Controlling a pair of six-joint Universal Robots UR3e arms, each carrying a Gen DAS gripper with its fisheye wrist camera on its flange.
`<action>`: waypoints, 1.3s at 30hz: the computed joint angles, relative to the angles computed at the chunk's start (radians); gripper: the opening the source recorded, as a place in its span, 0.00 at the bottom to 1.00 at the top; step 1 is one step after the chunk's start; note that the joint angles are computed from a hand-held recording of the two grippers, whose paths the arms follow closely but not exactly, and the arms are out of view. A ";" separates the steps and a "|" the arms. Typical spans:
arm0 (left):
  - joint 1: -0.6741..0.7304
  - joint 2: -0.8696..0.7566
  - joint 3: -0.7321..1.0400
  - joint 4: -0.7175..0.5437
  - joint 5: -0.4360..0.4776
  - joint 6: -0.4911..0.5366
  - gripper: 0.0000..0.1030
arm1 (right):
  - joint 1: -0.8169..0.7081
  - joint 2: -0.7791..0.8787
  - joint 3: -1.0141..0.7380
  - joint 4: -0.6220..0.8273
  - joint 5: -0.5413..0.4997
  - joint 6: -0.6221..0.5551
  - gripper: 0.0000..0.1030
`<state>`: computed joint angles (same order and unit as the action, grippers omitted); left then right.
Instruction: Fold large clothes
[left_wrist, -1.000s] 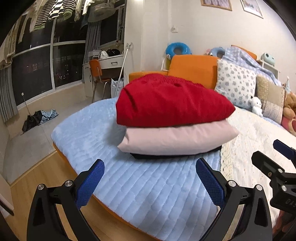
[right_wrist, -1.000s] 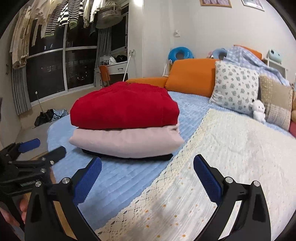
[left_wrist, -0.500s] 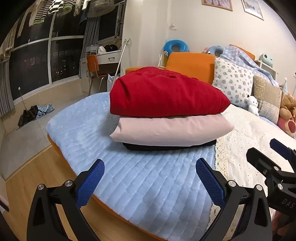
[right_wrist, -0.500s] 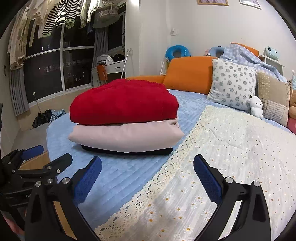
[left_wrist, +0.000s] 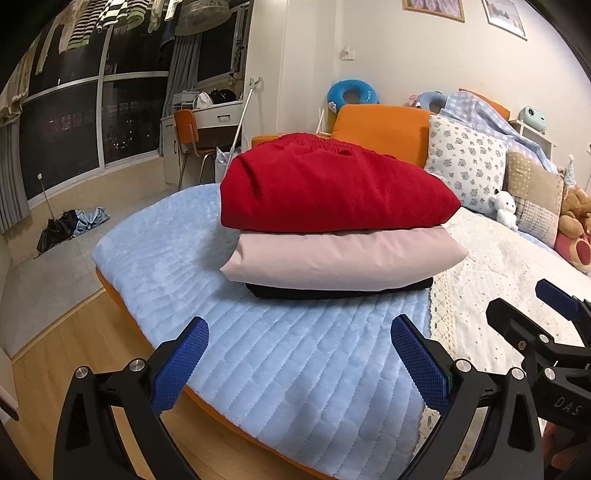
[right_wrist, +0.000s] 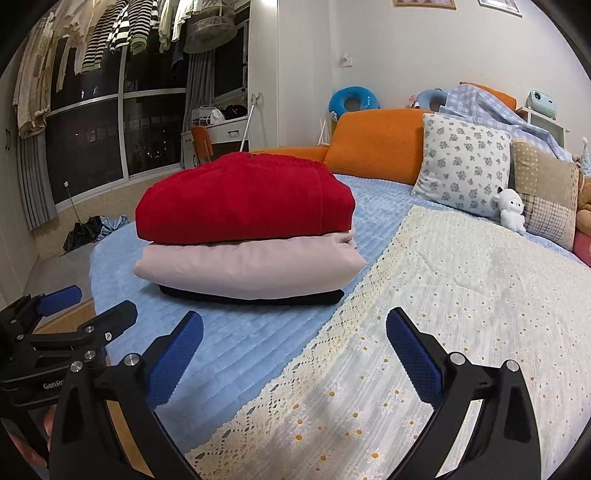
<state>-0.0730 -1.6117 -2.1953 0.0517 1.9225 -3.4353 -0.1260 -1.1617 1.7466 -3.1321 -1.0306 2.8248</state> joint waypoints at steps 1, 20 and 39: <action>-0.002 -0.001 0.000 -0.001 -0.001 -0.002 0.97 | 0.000 -0.001 0.000 0.001 0.000 0.000 0.95; -0.002 0.013 -0.043 0.044 -0.019 0.011 0.97 | -0.001 0.012 0.019 -0.055 -0.003 0.010 0.95; -0.038 0.012 -0.039 0.051 0.005 0.033 0.97 | -0.023 -0.004 0.019 0.001 0.021 0.004 0.95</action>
<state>-0.1115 -1.5994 -2.2346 0.1025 1.9280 -3.4023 -0.1490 -1.1657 1.7656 -3.1306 -1.0096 2.8288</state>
